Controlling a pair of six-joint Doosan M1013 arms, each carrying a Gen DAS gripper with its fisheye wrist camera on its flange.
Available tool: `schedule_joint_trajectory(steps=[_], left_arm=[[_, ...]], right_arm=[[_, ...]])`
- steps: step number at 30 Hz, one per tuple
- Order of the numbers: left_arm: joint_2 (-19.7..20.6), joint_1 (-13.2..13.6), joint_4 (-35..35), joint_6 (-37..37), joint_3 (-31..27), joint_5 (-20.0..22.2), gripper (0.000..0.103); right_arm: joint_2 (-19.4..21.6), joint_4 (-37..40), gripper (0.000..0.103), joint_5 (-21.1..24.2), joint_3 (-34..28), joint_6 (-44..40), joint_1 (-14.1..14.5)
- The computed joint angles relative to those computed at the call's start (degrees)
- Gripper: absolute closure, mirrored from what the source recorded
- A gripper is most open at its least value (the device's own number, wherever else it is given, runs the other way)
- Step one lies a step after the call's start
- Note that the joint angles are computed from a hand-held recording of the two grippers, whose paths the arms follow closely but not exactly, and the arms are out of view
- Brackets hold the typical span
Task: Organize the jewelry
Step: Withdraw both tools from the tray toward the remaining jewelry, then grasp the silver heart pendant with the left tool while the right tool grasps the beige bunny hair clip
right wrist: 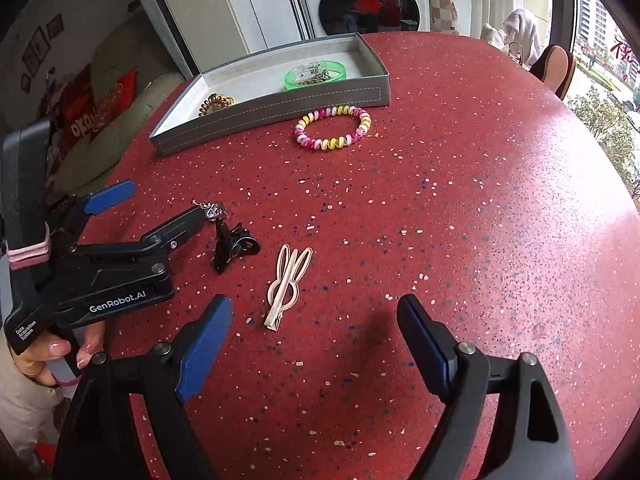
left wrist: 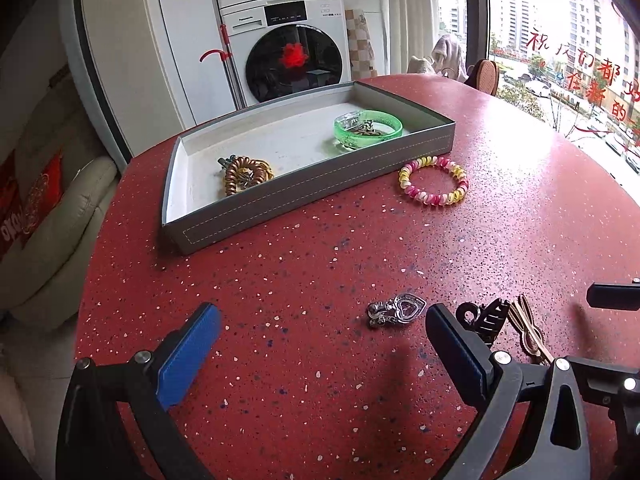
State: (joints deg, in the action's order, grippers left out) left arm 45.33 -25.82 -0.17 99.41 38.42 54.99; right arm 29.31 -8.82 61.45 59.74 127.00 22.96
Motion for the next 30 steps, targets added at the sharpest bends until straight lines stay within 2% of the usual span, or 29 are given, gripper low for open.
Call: schedule_joint_trajectory(steps=[8, 14, 19, 23, 26, 27, 29, 30], left_arm=[[0.88, -0.6, 0.22, 4.29, -1.27, 0.3, 0.0], [1.93, -0.61, -0.73, 5.66, -3.17, 2.62, 0.005], [1.38, -0.59, -2.27, 7.42, -2.15, 2.17, 0.018], [1.2, -0.58, -3.61, 8.5, -2.06, 2.88, 0.029], [1.23, -0.43, -5.52, 9.14, -2.31, 3.95, 0.041], [1.18, -0.4, -6.18, 9.24, -2.28, 4.22, 0.056], [0.74, -0.6, -5.36, 8.36, -1.41, 3.38, 0.057], [0.69, -0.62, -5.26, 7.92, -1.31, 3.4, 0.068]], right_arm=[[0.92, -2.73, 0.017, 1.74, -1.17, 0.06, 1.23], [2.7, -6.91, 0.033, 3.87, -3.4, -0.58, 2.43], [3.13, -10.15, 0.041, 4.59, -3.73, -1.6, 3.42], [2.92, -9.62, 0.055, 4.05, -3.51, -2.71, 3.54], [2.87, -8.97, 0.066, 3.92, -3.56, -3.07, 3.46], [2.81, -8.67, 0.07, 3.75, -3.48, -3.09, 3.38], [2.68, -8.51, 0.078, 3.68, -3.32, -3.06, 3.31], [2.59, -8.29, 0.084, 3.51, -3.18, -3.03, 3.24]])
